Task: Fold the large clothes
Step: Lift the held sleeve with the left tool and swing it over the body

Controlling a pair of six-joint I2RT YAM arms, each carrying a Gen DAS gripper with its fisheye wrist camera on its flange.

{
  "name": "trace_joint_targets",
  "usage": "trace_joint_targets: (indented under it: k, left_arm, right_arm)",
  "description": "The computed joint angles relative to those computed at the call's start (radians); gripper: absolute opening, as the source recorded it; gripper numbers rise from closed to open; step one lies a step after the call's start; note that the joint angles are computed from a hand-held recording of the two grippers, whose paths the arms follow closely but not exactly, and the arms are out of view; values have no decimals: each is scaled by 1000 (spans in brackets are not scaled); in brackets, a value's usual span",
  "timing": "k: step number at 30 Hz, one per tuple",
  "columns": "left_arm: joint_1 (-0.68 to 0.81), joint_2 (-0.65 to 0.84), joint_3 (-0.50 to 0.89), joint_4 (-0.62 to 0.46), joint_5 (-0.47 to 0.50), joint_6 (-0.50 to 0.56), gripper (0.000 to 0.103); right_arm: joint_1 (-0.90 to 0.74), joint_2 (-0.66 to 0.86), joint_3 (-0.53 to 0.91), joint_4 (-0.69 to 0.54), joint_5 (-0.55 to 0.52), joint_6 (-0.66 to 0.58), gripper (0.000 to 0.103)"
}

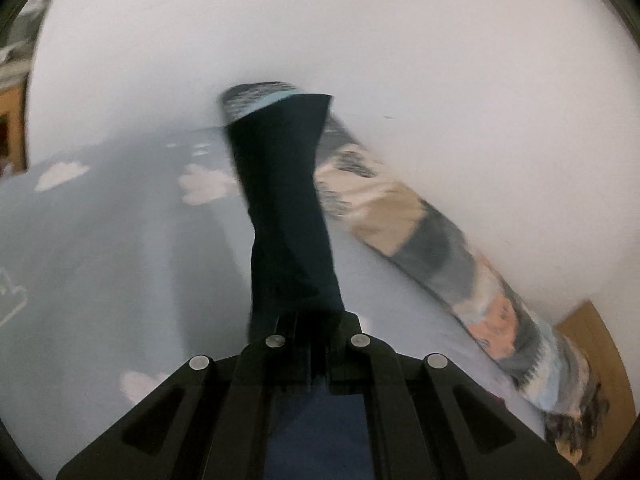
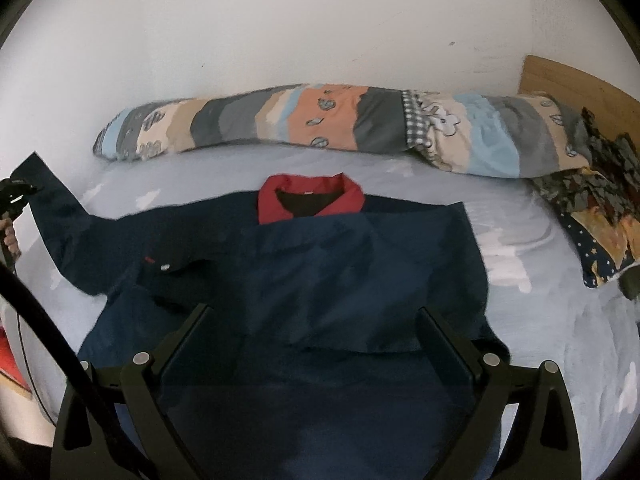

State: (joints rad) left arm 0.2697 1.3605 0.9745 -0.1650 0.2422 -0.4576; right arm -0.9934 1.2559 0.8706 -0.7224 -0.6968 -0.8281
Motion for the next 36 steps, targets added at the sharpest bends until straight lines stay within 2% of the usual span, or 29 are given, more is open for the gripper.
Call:
trace_joint_targets:
  k: [6, 14, 22, 31, 34, 36]
  left_arm:
    - [-259, -45, 144, -152, -113, -42, 3]
    - [-628, 68, 402, -274, -271, -96, 3]
    - [-946, 327, 752, -383, -407, -112, 4]
    - [-1180, 666, 1045, -388, -414, -193, 4]
    - [-1254, 844, 1208, -452, -446, -194, 4]
    - [-1287, 922, 1243, -457, -457, -211, 4]
  right_arm:
    - [-70, 65, 92, -34, -48, 14, 101]
    - [-162, 190, 241, -111, -104, 32, 101]
    - [-238, 251, 344, -148, -148, 42, 101]
    - [-330, 320, 459, -172, -197, 65, 101]
    - [-352, 341, 491, -165, -200, 89, 101]
    - [-358, 356, 511, -160, -201, 102, 101]
